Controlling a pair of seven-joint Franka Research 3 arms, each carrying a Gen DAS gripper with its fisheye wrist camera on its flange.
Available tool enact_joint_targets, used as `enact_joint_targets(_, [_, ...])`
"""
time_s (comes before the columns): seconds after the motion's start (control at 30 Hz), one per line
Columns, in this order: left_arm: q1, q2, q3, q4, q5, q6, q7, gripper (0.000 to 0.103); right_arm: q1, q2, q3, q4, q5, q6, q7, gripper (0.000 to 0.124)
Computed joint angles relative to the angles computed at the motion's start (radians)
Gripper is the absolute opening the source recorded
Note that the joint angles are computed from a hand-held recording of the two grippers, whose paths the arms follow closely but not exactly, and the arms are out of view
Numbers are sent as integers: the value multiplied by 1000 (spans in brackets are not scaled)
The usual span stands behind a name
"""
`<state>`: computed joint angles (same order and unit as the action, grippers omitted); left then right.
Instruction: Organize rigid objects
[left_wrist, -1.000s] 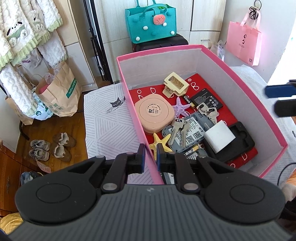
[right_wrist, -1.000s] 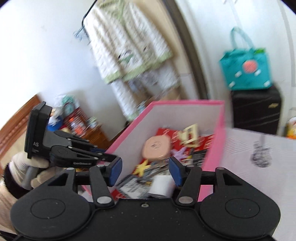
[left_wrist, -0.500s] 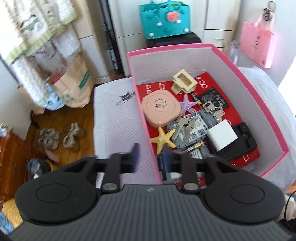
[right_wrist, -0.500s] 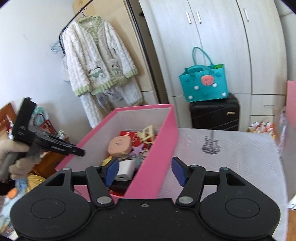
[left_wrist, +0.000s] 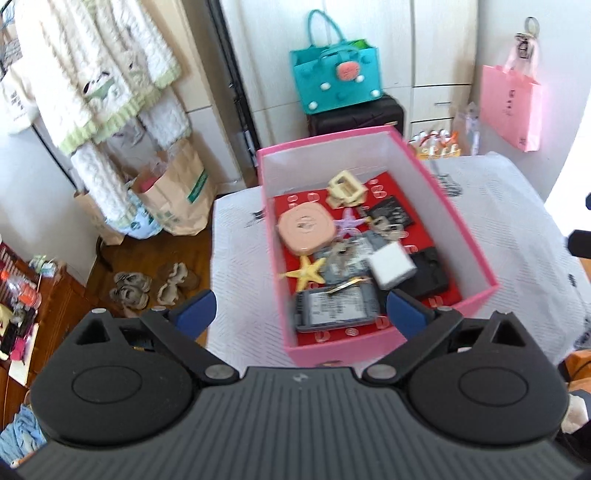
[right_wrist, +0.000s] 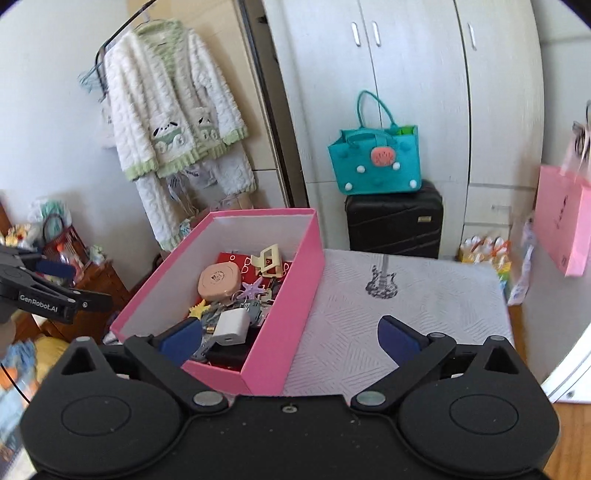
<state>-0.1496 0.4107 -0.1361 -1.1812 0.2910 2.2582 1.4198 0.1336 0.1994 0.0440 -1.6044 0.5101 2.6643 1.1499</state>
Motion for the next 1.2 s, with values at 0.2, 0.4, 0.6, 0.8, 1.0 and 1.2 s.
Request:
enact_joint_targets(0.2, [-33, -77, 4, -142, 55, 136, -96, 100, 21, -58, -11, -81, -60, 78, 22, 103])
enact_joint_targets(0.4, [-85, -103, 38, -218, 233, 230, -308, 100, 30, -97, -16, -144, -83, 129, 65, 103])
enact_joint_targets(0.6, [-66, -121, 12, -262, 221, 247, -363, 100, 38, -144, -16, -213, -100, 183, 67, 103])
enact_joint_targets(0.8, [-41, -158, -13, -334, 143, 257, -319, 100, 42, -169, -26, -271, -129, 243, 164, 103])
enact_joint_targets(1.0, [-38, -182, -21, -381, 126, 273, -318, 100, 36, -180, -42, -312, -304, 291, 348, 103])
enact_joint_targets(1.2, [-33, -195, -29, -414, 98, 308, -314, 100, 28, -193, -41, -337, -412, 300, 420, 103])
